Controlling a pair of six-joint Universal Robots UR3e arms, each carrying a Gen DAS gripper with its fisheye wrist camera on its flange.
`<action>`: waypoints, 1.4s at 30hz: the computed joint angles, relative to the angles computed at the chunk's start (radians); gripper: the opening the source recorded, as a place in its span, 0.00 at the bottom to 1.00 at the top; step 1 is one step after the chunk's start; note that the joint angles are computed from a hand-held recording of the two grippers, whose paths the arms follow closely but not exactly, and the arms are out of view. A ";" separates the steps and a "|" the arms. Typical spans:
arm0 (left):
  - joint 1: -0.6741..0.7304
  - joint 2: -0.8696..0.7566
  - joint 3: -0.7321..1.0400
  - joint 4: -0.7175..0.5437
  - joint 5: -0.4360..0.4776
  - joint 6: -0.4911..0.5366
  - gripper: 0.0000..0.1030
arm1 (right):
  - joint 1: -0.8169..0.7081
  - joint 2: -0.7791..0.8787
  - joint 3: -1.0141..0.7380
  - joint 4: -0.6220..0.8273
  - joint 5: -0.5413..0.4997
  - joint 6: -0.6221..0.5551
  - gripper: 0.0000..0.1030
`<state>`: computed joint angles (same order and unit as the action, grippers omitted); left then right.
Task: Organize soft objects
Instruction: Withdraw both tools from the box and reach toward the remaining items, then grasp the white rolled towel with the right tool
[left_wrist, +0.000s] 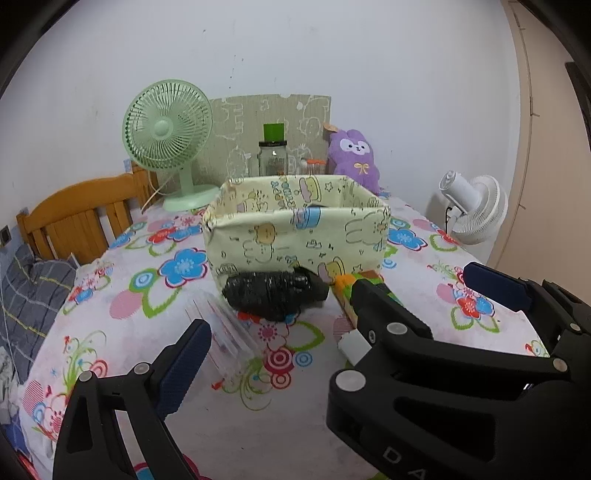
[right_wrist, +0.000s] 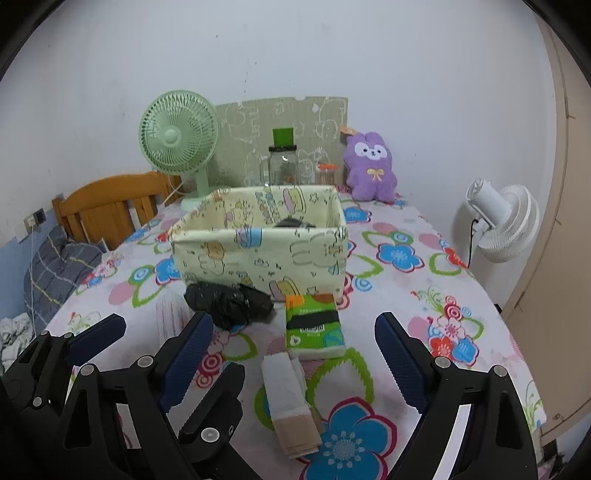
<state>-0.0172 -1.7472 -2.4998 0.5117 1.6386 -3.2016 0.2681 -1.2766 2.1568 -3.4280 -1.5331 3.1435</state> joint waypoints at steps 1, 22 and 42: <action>0.001 -0.013 -0.003 0.016 0.000 0.001 0.95 | 0.000 0.010 0.003 -0.013 0.001 -0.001 0.88; 0.053 -0.207 0.034 0.009 -0.036 0.005 0.94 | -0.026 0.198 -0.102 0.102 0.101 -0.005 0.55; 0.091 -0.182 0.013 -0.032 -0.085 0.012 0.94 | -0.040 0.193 -0.104 0.148 0.186 -0.020 0.36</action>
<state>0.0737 -1.9295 -2.4870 0.4799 1.5538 -3.1892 0.2280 -1.0834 2.0524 -3.2799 -1.3475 3.1240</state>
